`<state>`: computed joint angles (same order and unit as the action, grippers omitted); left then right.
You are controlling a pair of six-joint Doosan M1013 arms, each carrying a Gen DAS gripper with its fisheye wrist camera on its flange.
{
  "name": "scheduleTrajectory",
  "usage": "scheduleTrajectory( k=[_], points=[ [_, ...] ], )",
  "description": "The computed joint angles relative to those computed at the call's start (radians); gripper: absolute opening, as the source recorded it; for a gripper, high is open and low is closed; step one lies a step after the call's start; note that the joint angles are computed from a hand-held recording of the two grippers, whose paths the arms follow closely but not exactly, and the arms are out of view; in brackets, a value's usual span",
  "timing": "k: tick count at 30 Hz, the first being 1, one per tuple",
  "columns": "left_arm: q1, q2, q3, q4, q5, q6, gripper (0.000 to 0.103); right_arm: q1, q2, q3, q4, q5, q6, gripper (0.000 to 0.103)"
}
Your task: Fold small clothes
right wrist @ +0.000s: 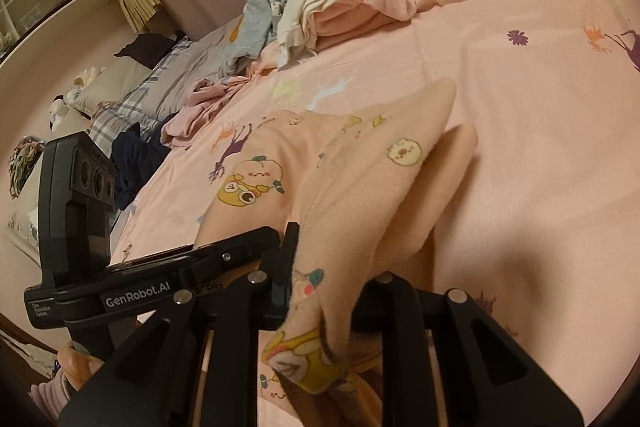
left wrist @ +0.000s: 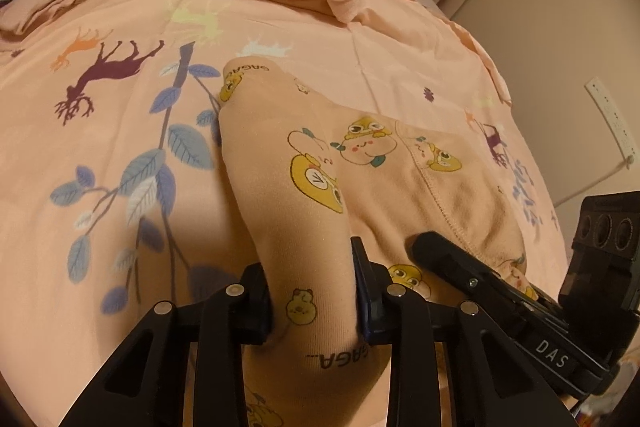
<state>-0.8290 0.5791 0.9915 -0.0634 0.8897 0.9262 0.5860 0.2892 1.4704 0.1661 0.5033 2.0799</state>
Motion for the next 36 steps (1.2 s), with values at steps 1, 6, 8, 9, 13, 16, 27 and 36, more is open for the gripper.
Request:
scheduleTrajectory(
  k=[1, 6, 8, 9, 13, 16, 27, 36],
  points=[
    [-0.002, -0.005, 0.006, 0.002, -0.002, 0.0, 0.03, 0.002, -0.004, 0.004, 0.0, -0.004, 0.003, 0.02],
    [-0.021, -0.038, 0.044, 0.033, 0.004, -0.009, 0.03, 0.021, -0.033, 0.034, -0.005, -0.028, 0.023, 0.02],
    [-0.029, -0.052, 0.061, 0.042, 0.01, -0.017, 0.03, 0.03, -0.043, 0.045, -0.007, -0.032, 0.03, 0.02],
    [-0.033, -0.059, 0.071, 0.047, 0.011, -0.022, 0.03, 0.035, -0.048, 0.05, -0.008, -0.032, 0.032, 0.02],
    [-0.048, -0.092, 0.115, 0.073, 0.003, -0.046, 0.03, 0.057, -0.066, 0.068, -0.033, -0.036, 0.057, 0.02],
    [-0.061, -0.117, 0.15, 0.107, -0.01, -0.071, 0.03, 0.075, -0.078, 0.08, -0.058, -0.04, 0.077, 0.02],
    [-0.092, -0.208, 0.261, 0.199, -0.036, -0.181, 0.03, 0.145, -0.101, 0.08, -0.136, -0.03, 0.09, 0.02],
    [-0.097, -0.258, 0.32, 0.245, -0.052, -0.271, 0.03, 0.165, -0.096, 0.061, -0.076, -0.03, 0.005, 0.02]
  ],
)
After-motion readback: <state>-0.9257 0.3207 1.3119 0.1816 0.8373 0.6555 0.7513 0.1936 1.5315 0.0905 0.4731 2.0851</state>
